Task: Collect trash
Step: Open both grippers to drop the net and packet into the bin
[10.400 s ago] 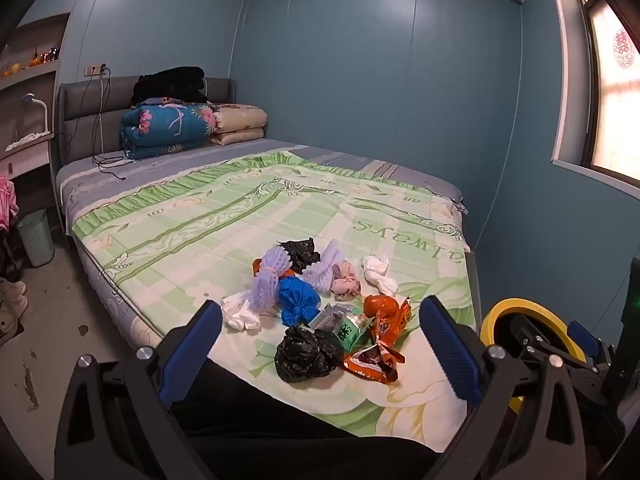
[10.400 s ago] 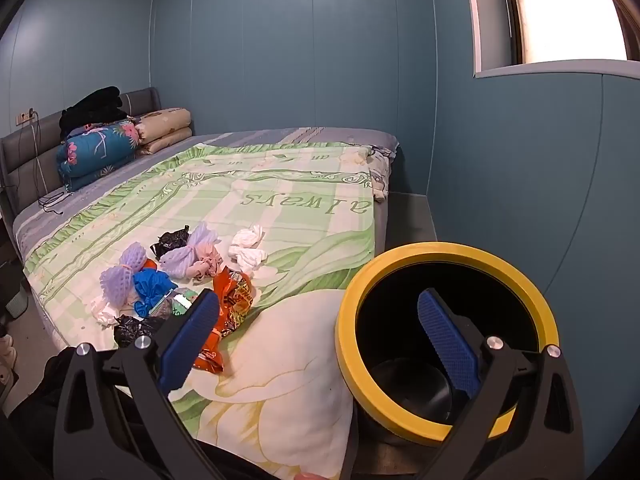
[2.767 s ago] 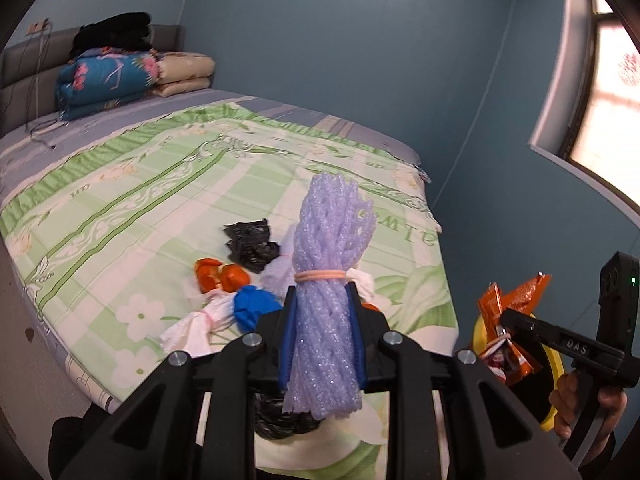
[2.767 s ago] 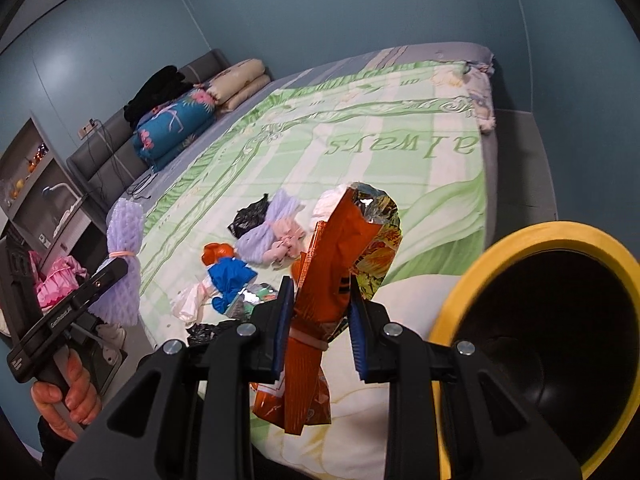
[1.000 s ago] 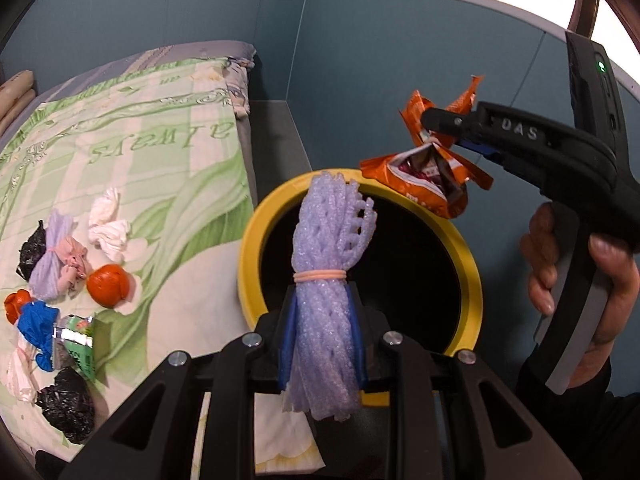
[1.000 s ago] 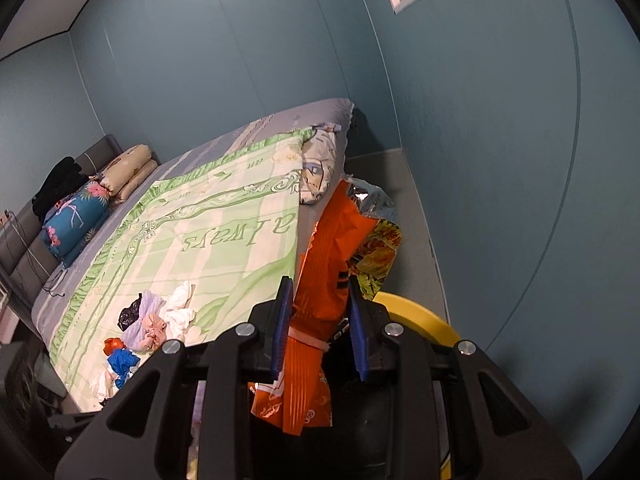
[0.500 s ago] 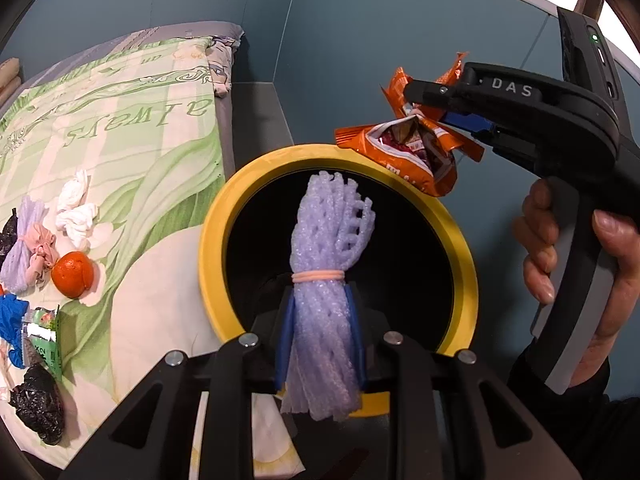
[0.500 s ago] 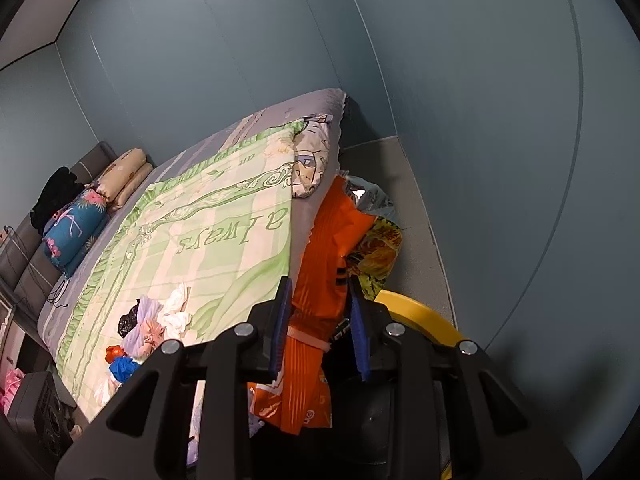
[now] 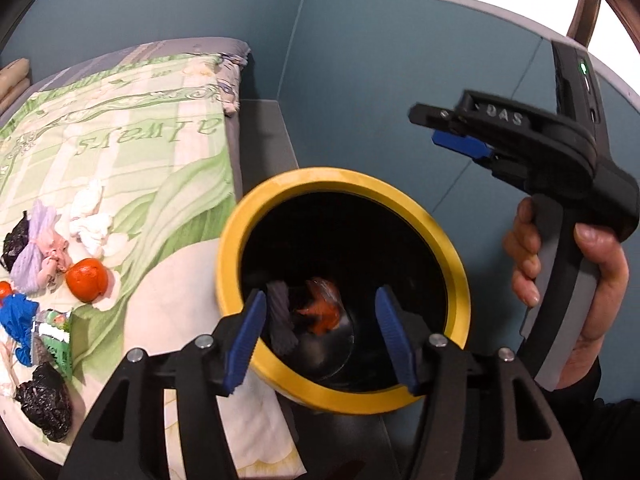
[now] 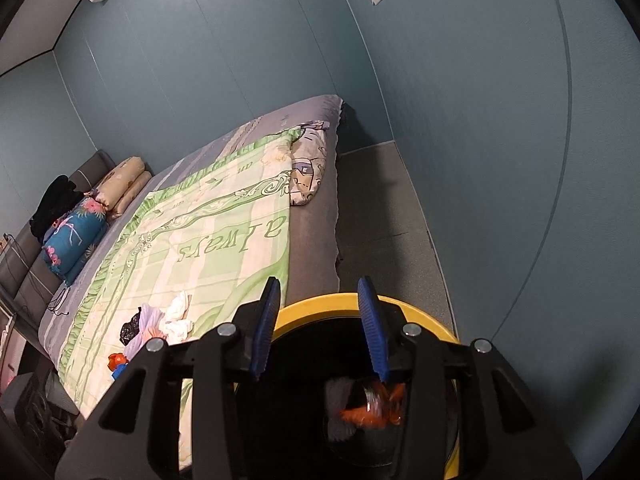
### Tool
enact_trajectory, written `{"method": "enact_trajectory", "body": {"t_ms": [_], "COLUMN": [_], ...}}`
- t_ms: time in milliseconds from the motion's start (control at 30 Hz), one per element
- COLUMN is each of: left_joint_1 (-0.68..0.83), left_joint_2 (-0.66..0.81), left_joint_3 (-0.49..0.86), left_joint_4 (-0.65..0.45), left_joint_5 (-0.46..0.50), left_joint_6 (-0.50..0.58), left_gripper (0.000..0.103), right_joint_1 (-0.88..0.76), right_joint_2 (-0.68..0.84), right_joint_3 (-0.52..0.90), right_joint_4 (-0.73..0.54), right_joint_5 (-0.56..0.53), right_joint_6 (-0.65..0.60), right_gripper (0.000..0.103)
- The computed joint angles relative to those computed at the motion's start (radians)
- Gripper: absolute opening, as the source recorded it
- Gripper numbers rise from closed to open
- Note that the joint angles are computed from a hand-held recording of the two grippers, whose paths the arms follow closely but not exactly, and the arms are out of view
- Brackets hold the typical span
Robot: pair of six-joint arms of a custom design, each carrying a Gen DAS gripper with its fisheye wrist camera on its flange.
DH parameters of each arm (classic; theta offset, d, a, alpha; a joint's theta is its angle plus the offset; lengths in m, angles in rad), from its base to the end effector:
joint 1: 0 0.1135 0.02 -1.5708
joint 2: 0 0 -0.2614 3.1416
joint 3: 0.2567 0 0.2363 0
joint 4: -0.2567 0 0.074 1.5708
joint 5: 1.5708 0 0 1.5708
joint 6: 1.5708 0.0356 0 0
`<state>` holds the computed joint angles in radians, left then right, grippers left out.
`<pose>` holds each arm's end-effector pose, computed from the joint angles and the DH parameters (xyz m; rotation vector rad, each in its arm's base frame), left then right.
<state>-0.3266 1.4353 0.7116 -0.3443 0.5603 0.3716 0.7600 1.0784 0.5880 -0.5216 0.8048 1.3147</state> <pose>0.2268 -0.0968 0.1749 1.0455 2.3233 -0.7162 0.1471 0.1045 0.2055 0.8544 2.0272 0.0668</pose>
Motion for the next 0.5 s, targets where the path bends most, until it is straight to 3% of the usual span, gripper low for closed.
{"method": "enact_trajectory", "body": {"t_ms": [500], "left_joint_1": [0.213], "left_joint_2": [-0.034], "left_joint_3": [0.062], "left_joint_4": [-0.043], "left_joint_5": [0.049], "left_joint_6": [0.034], "left_gripper": [0.074], "right_joint_1": [0.037], "right_joint_2": [0.060], "right_joint_3": [0.056], "right_joint_4": [0.099], "right_joint_5": [-0.003], "right_joint_6": [-0.145], "right_gripper": [0.048]}}
